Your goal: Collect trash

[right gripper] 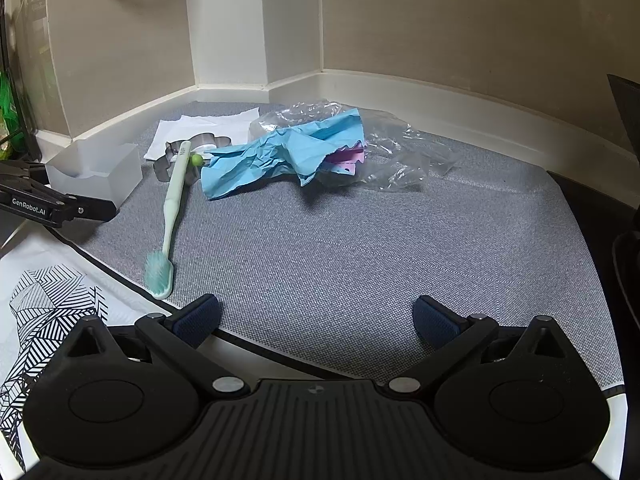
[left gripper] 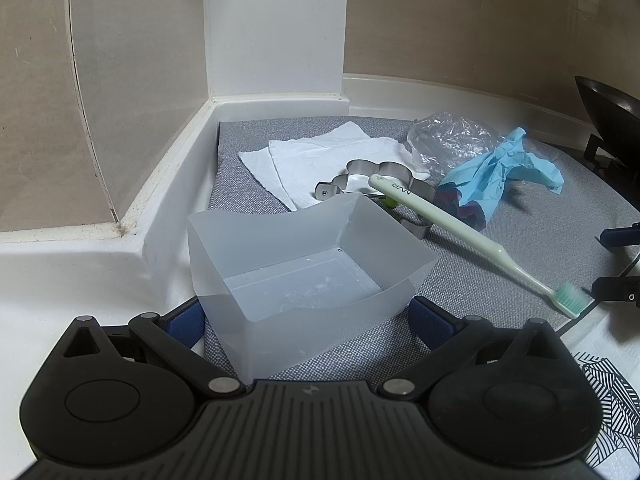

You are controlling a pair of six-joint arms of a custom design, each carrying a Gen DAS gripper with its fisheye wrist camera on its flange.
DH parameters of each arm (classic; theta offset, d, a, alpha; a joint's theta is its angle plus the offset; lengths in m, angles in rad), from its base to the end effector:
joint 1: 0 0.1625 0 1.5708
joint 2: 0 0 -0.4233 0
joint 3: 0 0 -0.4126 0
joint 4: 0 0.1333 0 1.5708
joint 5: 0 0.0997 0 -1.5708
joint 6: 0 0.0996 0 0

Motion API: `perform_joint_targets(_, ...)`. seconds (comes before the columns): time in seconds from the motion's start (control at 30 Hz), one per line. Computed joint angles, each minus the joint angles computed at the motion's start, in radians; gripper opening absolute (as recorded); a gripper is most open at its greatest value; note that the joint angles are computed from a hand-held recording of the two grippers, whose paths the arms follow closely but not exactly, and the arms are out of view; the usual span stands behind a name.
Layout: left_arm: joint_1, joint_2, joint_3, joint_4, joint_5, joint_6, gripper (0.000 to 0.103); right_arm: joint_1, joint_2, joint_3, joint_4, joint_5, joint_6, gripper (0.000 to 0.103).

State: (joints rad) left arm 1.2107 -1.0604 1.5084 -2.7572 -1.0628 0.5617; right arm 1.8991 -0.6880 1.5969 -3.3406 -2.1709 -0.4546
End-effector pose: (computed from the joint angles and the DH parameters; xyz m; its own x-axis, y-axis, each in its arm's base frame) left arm -0.0804 -0.7294 0.3559 -0.6509 0.3699 -0.6630 0.7175 0.5850 -0.3781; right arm 0.3012 -0.6453 0.1279 -0.7337 -0.1457 0.6637 -0.5925 0.6155 -0.5198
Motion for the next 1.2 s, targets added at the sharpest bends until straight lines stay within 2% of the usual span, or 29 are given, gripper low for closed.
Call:
perform_joint_targets(0.67,0.000,0.000,0.000,0.000,0.000,0.000,0.103,-0.006,-0.016,0.020,-0.010,0.035,0.033,0.103)
perform_joint_targets(1.07,0.000,0.001,0.000,-0.001,0.000,0.000,0.103,-0.039,-0.065,0.075,-0.041,0.155,0.121,0.103)
perform_joint_targets(1.2,0.000,0.001,0.000,-0.001,0.000,0.000,0.103,-0.043,-0.068,0.076,-0.039,0.169,0.128,0.103)
